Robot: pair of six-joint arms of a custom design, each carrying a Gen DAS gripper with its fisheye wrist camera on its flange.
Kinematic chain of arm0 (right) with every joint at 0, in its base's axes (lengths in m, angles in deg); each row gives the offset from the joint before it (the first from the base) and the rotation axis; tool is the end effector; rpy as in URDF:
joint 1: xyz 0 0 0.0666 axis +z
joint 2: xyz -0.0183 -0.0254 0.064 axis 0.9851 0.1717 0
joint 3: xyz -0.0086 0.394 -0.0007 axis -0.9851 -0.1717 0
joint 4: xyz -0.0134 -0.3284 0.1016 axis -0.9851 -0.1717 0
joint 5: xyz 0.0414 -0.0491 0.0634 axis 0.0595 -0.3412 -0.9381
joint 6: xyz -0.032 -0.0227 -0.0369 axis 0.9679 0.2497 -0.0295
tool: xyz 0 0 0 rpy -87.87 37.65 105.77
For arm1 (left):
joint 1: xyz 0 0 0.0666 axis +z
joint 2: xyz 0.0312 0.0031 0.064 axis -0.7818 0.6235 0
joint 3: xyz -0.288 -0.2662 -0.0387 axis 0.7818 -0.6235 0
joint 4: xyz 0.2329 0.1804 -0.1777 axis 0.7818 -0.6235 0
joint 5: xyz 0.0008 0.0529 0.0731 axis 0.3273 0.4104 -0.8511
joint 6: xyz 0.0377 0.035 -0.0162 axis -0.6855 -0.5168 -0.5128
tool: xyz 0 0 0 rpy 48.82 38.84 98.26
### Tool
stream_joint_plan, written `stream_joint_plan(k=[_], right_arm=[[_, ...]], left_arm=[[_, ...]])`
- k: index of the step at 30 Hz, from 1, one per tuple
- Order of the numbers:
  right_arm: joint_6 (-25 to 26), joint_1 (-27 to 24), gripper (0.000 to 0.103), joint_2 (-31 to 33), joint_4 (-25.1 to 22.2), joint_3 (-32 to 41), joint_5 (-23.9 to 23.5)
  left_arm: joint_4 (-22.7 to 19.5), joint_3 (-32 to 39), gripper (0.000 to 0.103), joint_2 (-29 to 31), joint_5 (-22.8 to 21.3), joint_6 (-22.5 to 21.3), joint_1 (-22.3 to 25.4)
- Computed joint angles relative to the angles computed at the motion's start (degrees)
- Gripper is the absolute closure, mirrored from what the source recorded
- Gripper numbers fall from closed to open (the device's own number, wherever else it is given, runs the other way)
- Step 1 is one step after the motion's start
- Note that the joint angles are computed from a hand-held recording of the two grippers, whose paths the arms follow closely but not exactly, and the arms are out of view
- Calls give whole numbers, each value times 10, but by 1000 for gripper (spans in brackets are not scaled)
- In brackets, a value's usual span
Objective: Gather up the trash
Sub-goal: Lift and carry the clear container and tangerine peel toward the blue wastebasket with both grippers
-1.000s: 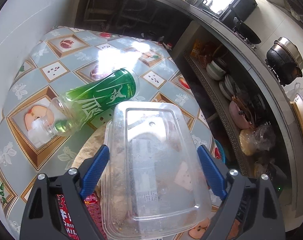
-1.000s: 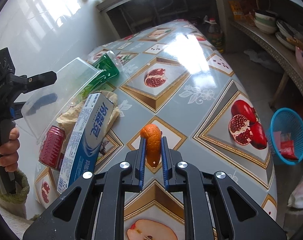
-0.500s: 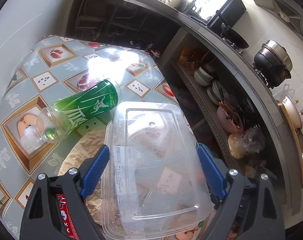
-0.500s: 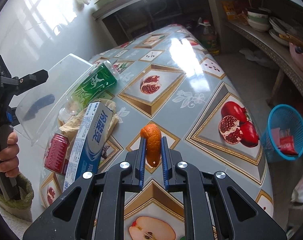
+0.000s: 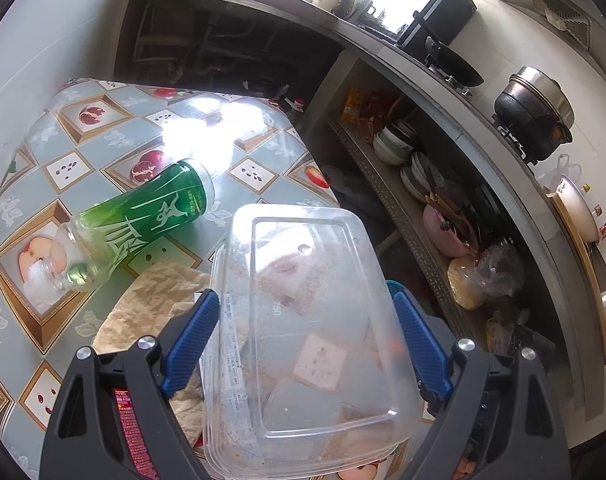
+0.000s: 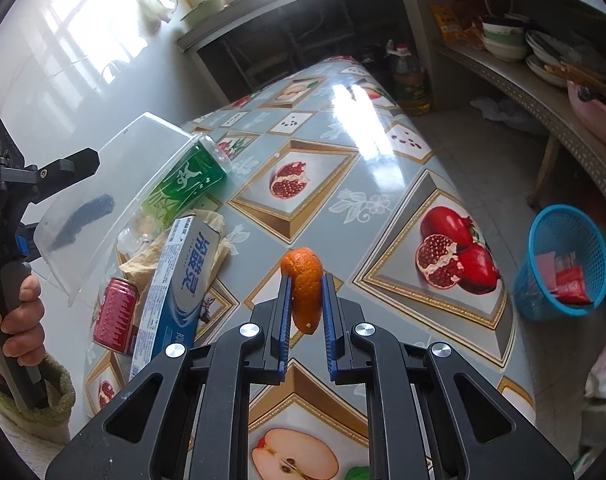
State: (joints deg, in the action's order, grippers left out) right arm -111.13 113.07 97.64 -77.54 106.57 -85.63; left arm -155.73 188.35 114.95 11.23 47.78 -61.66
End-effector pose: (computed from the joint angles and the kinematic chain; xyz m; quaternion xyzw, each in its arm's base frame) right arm 0.3753 0.2432 0.5851 0.0444 0.9336 0.2113 0.2860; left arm 0.4597 -0.0980 0.6394 0.0527 0.9229 -0.2528 0.2857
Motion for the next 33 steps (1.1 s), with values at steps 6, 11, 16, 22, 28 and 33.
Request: stream_joint_plan(k=[6,11,16,22,28,33], right_arm=[[-4,-5,90,-9,7,-12,-4],[-8,-9,90,-16,14,-24,-9],[-10,-14,90,-23,20,-34,-12],[-14,-18,90,-31,26,-47,-16],[-19,-25,90,-42,35,-62,-22],[-22,-32,90,-50,44,-74,-27]], left_arm=[[0,4,17,2,-3,1,-5],[2,3,17,2,-5,4,-8],[-3,12,17,7,-8,5,-13],[-5,16,17,10,-10,5,-19],[-6,18,17,12,-11,3,-22],[-9,24,18,16,-13,2,-26]])
